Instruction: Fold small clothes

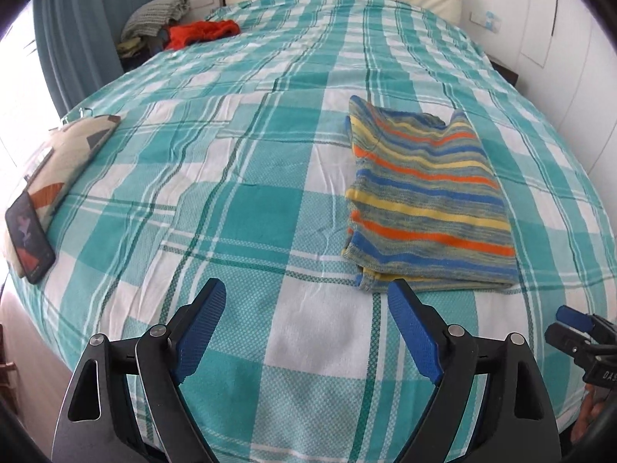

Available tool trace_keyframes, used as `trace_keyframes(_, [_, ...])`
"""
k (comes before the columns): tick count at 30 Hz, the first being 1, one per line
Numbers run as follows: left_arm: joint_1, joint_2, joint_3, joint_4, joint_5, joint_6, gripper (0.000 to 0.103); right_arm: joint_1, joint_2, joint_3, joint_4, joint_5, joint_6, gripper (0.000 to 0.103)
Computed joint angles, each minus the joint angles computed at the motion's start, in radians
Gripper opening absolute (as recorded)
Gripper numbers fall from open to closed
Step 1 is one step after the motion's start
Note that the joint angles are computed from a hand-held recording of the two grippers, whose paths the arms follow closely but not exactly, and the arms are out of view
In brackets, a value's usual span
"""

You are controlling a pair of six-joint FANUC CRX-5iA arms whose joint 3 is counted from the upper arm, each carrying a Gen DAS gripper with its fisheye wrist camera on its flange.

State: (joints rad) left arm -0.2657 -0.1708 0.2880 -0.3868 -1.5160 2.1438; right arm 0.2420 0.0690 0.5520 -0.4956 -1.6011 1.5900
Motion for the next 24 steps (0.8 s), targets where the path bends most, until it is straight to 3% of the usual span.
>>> trace_keyframes(11, [-0.004, 0.041, 0.022, -0.014, -0.015, -0.027, 0.088, -0.005, -0.005, -0.022, -0.011, 0.022, -0.02, 0.081])
trace_keyframes(13, [0.03, 0.034, 0.006, 0.029, 0.02, -0.054, 0.089, -0.007, -0.004, -0.021, -0.017, 0.025, -0.026, 0.081])
trace_keyframes(15, [0.143, 0.001, -0.06, 0.176, 0.128, -0.104, 0.095, -0.018, 0.011, 0.002, -0.039, 0.015, -0.026, 0.081])
trace_keyframes(18, [0.382, -0.033, -0.219, 0.529, 0.34, -0.238, 0.095, -0.039, 0.069, 0.087, -0.079, 0.0, -0.021, 0.082])
trace_keyframes(21, [0.469, 0.082, -0.203, 0.703, 0.354, -0.364, 0.095, -0.052, 0.17, 0.22, -0.103, 0.012, -0.066, 0.089])
trace_keyframes(24, [0.472, 0.208, -0.148, 0.812, 0.33, -0.482, 0.095, -0.062, 0.312, 0.396, -0.144, 0.019, -0.149, 0.089])
